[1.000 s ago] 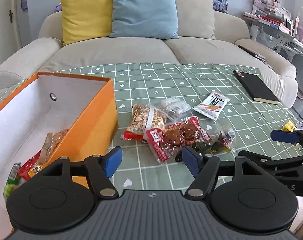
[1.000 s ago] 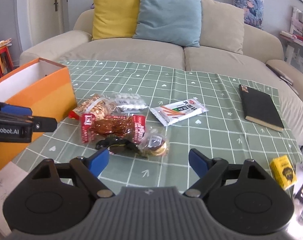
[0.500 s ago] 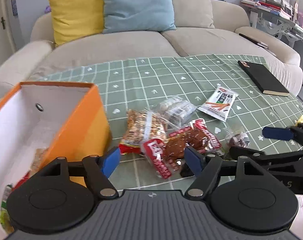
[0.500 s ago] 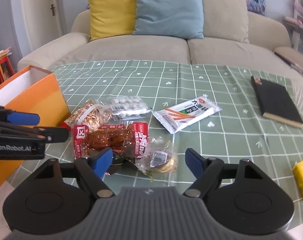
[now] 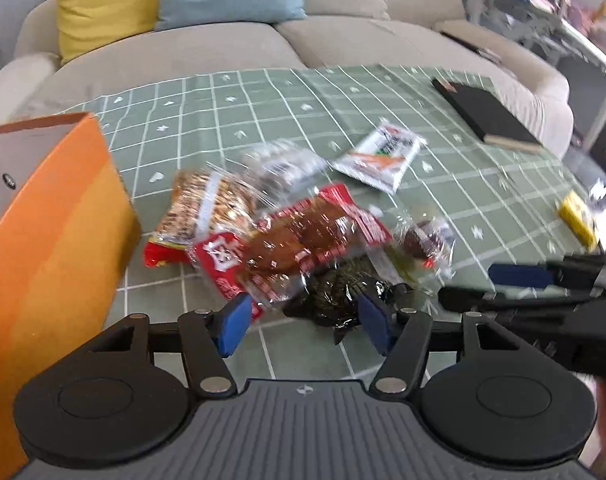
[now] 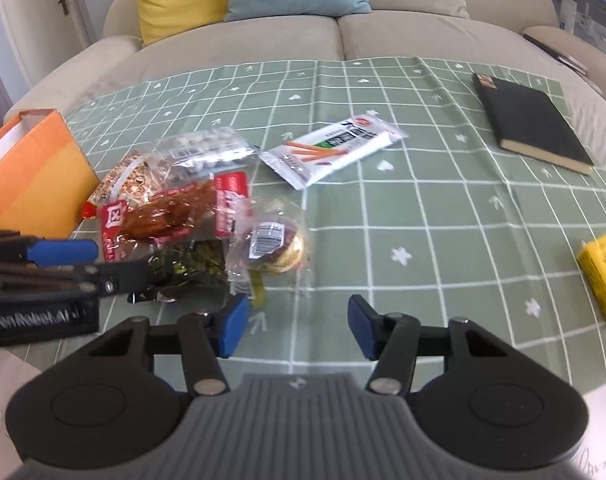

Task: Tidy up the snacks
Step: 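Grasp the dark seaweed packet with the left tool while the right tool grasps the clear round-snack bag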

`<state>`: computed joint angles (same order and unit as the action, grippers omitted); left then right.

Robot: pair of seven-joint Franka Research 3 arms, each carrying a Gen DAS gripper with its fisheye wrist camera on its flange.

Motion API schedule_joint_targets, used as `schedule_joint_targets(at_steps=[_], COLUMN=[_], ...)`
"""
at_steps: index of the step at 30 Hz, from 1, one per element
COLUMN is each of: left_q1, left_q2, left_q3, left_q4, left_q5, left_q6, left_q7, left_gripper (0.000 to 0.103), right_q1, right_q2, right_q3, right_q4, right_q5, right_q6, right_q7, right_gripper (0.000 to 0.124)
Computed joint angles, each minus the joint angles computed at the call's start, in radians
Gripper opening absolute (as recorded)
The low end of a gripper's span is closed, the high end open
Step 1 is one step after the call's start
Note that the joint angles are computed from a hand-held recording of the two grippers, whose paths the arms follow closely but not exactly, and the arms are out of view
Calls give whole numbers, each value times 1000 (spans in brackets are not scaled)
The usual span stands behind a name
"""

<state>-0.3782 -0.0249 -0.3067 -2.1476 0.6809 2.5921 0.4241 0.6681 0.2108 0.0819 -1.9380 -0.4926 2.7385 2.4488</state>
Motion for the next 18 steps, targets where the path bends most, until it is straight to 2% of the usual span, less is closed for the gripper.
schedule_joint_targets(at_steps=[3,7,11,13,15,17,18], left_q1=[-5,-7,-19,-29,-35,-42,-45], left_q2=[-10,-11,34,60,81,104,114], left_q3=[-4,-7,-14,-11,-4,2,4], left_q4=[-8,-9,44,75,96,119,129], left_q5=[15,37,90,117,132,124,116], left_q6=[12,45,5,-16,-18,-25,-33], left_q7=[37,96,147,176,207,247,268], left_gripper=[73,73,73,73,73,73,70], right_q1=[-5,-1,-6,-13,-32,-26,-18], right_q2=[-24,-31,-1,22,39,58,67], right_q3=[-9,-28,-29,-23,-2,-8,-15], right_q4=[-29,-27,3,25,33,47,54], right_q5=[-9,-97,-108,-66,32,84,98], right_q6=[31,84,124,130,140,134,130], right_q7=[41,122,110,77,3,-30,-43], right_gripper=[54,54,54,54,54,54,54])
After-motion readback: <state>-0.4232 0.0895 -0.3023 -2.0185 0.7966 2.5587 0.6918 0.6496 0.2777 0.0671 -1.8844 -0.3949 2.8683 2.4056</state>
